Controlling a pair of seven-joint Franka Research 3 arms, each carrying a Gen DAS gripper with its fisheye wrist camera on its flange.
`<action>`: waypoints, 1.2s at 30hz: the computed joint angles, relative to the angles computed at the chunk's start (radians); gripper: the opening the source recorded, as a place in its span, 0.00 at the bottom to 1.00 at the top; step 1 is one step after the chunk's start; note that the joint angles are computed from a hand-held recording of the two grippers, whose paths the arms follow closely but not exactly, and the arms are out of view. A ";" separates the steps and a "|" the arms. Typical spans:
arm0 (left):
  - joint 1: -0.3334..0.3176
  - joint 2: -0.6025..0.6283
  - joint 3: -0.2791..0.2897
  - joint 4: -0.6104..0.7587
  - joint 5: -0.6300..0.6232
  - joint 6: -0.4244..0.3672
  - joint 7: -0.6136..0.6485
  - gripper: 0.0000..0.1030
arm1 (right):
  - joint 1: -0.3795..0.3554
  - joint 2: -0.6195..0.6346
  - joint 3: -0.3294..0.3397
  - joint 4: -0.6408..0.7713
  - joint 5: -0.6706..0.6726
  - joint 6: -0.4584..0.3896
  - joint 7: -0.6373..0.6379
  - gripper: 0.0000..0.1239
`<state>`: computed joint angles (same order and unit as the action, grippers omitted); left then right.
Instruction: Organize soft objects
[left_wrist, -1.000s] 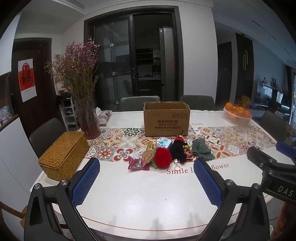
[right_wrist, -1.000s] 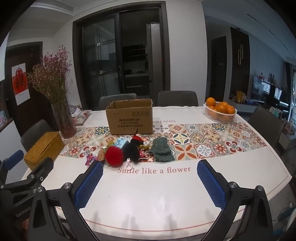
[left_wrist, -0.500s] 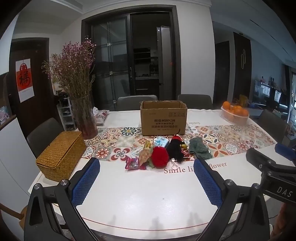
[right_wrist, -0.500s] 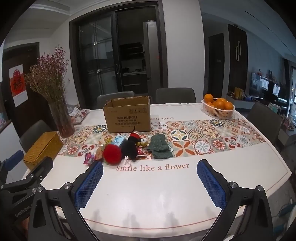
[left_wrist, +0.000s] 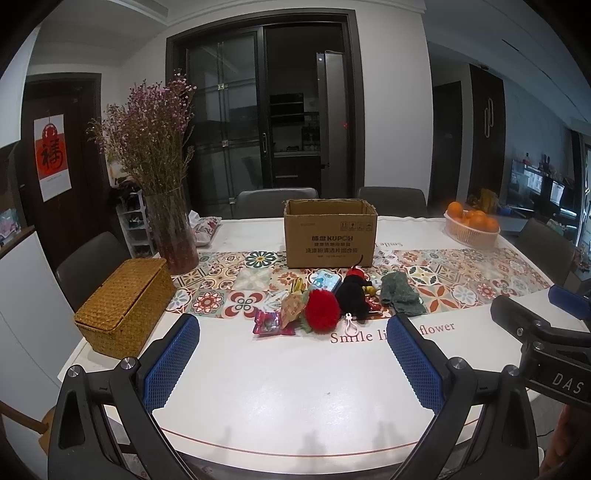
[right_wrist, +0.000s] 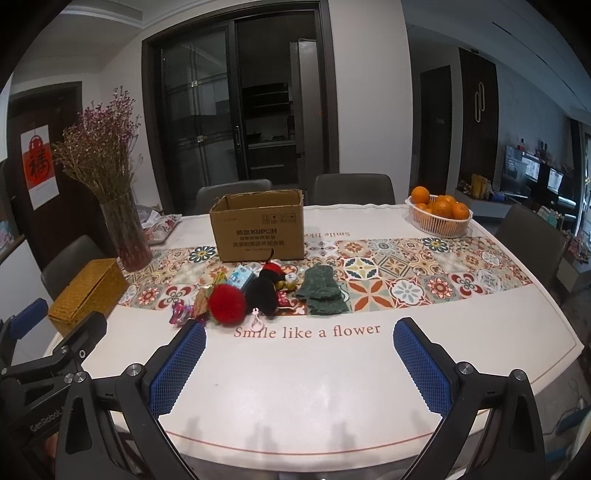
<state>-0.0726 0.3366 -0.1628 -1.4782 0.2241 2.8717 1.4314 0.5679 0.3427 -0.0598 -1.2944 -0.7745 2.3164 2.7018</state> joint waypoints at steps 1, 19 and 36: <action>0.000 0.001 -0.001 0.003 -0.001 -0.002 0.001 1.00 | 0.000 0.002 0.000 0.004 0.000 -0.002 -0.002 0.83; -0.014 0.018 0.009 0.029 0.027 0.003 -0.022 1.00 | -0.001 0.011 -0.008 0.016 0.010 0.008 -0.010 0.83; -0.009 0.048 -0.009 0.073 0.000 -0.015 0.016 1.00 | -0.006 0.017 -0.012 0.021 0.015 0.007 -0.010 0.83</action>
<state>-0.0817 0.3847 -0.1718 -1.4048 0.2237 2.8572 1.4475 0.5621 0.3596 -0.0717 -1.2731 -0.7592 2.3232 2.6916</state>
